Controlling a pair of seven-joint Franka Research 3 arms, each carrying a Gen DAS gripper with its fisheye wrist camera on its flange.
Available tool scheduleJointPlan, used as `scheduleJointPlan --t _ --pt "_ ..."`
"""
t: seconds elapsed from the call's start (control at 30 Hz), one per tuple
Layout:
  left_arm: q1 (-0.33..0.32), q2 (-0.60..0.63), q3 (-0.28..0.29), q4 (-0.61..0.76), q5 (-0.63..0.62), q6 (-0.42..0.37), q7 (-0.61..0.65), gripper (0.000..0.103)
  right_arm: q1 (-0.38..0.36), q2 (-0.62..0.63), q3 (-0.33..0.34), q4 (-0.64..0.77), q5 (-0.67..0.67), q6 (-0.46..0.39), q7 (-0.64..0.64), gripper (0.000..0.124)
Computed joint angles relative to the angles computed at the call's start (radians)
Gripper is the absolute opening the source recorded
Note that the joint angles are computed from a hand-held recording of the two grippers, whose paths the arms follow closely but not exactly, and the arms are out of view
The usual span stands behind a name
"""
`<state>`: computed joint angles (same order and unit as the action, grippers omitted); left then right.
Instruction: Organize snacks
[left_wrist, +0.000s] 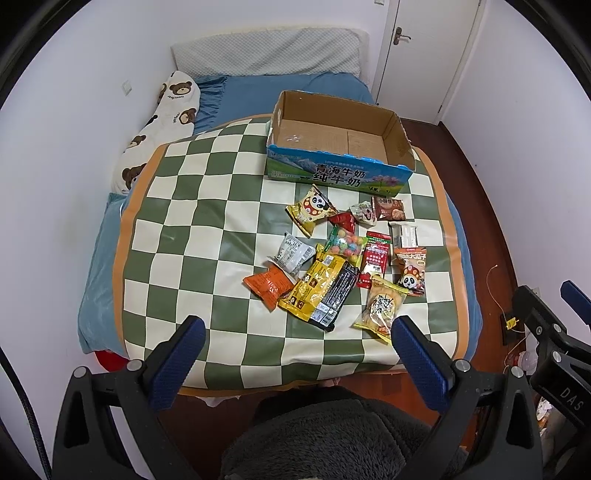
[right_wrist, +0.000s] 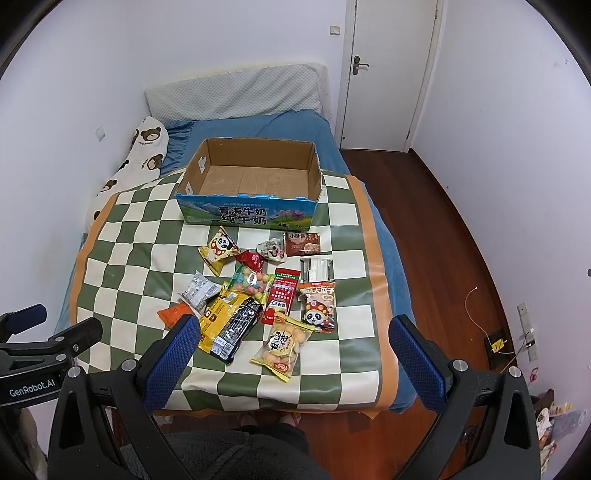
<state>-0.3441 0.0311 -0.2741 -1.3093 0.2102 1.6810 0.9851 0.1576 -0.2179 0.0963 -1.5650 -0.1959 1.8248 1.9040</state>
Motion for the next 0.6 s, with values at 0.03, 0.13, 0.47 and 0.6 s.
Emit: scheduleJointPlan --t 0.03,0.13,0.47,0.6 --pt "0.0 0.0 0.0 0.0 0.0 0.0 -0.001 0.103 -0.001 0.016 0.0 0.034 0.0 -0.017 -0.005 0.103" --pt "-0.001 -0.001 0.0 0.0 -0.001 -0.001 -0.003 0.103 0.004 0.03 -0.002 0.059 -0.002 -0.033 -0.007 0.103" --pt "0.0 -0.006 0.0 -0.008 0.004 0.008 0.002 0.103 0.01 0.031 -0.006 0.06 -0.002 -0.031 -0.005 0.103" --pt "0.003 -0.009 0.002 -0.014 -0.005 0.012 0.005 0.103 0.011 0.038 -0.007 0.072 0.0 -0.039 -0.004 0.103"
